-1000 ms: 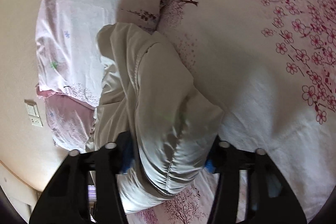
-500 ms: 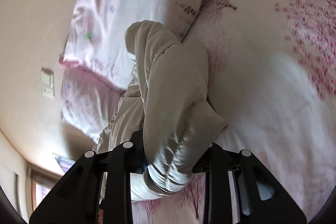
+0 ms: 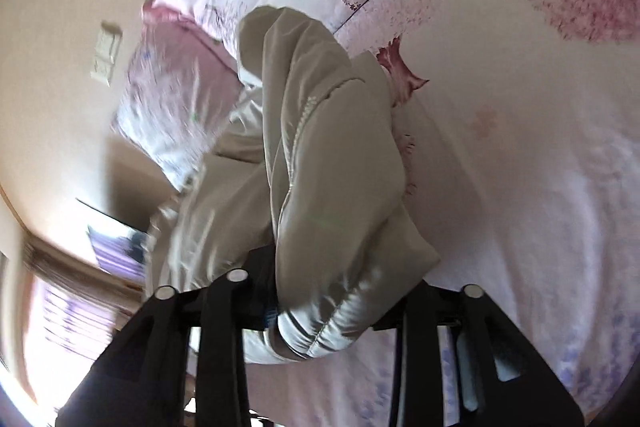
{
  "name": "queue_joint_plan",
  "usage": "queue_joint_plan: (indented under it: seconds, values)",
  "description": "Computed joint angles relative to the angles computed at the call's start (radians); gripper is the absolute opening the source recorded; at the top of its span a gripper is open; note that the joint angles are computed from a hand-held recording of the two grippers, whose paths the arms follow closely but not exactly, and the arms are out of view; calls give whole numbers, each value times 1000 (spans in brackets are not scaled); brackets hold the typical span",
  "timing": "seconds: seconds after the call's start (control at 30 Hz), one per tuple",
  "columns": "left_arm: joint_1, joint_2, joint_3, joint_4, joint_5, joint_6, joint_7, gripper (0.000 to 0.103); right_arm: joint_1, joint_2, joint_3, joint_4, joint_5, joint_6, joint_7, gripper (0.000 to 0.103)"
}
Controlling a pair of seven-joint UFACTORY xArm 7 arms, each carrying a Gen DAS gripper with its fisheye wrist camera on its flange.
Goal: Fold large clothes
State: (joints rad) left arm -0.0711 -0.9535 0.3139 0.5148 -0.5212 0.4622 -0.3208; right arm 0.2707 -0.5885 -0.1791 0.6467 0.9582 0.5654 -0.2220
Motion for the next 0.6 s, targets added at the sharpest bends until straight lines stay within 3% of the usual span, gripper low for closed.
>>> queue_joint_plan:
  seconds: [0.1,0.23,0.27,0.33,0.4,0.47,0.6]
  values:
    - [-2,0,6,-16,-5,-12,4,37,-88,-37,67,-11,-159,-8,105,62]
    - [-11,-2,4,-20,1,-28,24,55,-228,-118,230,-32,-408,-163,267,65]
    - [-9,0,-3,-18,7,-30,26,56,-214,-115,241,-19,-432,-194,261,64]
    - [-2,8,-17,-13,25,-31,29,59,-115,-74,221,38,-453,-206,203,51]
    - [2,14,-26,-13,33,-35,27,59,21,-6,177,113,-452,-179,127,25]
    - [5,18,-30,-14,39,-38,23,59,133,82,150,206,-443,-140,63,18]
    - [16,30,-41,-11,56,-37,14,59,171,258,216,393,-492,-44,36,15]
